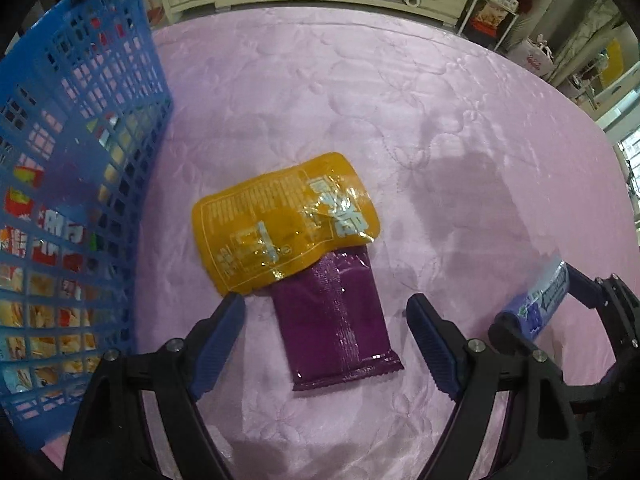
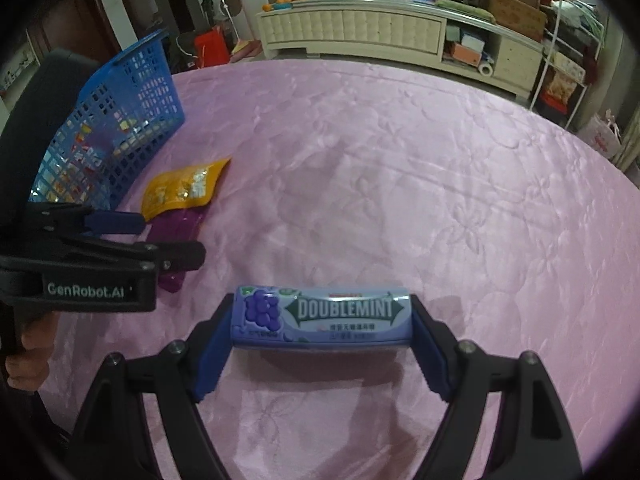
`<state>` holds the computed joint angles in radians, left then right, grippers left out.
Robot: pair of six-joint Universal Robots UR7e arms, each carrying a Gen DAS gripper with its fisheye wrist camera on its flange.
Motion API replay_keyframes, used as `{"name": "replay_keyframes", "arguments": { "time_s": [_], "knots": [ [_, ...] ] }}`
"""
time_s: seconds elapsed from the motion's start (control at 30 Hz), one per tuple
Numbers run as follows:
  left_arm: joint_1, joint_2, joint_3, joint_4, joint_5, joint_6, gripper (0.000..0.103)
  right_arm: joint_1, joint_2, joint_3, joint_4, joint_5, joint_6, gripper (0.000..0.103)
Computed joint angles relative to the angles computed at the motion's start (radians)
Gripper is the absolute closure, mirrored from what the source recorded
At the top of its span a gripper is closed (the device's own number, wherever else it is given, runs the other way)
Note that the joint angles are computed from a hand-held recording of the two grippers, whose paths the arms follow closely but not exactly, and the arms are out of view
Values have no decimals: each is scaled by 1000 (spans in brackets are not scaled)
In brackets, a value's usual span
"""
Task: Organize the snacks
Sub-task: 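Grasp the purple pack with the left gripper while the right gripper holds the gum, then carry both packs over the basket and open both grippers to drop them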
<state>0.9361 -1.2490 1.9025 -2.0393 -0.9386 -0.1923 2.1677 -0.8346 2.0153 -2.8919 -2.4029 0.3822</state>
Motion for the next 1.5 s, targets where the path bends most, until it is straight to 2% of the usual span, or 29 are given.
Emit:
{"name": "replay_keyframes", "arguments": {
  "time_s": [0.07,0.17,0.23,0.3,0.57,0.67,0.93,1.13,1.27,1.37,1.5],
  "knots": [
    [0,8,0,-5,15,5,23,-1,0,-2,1,-1,0,20],
    [-15,10,28,-34,47,17,32,0,2,-3,-3,-5,-5,20],
    [-32,-30,73,-39,40,19,48,2,8,-10,9,-15,-6,20],
    [-38,-36,81,-35,33,33,53,1,9,-11,16,-16,-4,20],
    [-54,-83,127,-22,7,20,54,13,11,-11,20,-19,1,20],
    [-72,-138,183,-20,-21,20,54,20,4,8,18,-6,44,20],
    [-95,-310,279,23,-115,77,54,93,-29,12,210,-26,282,20],
    [-94,-430,275,75,-170,161,54,180,-58,-45,407,-81,421,20],
    [-119,-490,254,98,-190,179,54,224,-65,-93,508,-114,468,20],
    [-113,-520,224,99,-198,205,54,257,-51,-144,566,-129,489,20],
    [-116,-548,187,97,-195,228,54,286,-27,-210,563,-160,448,20]
  ]
}}
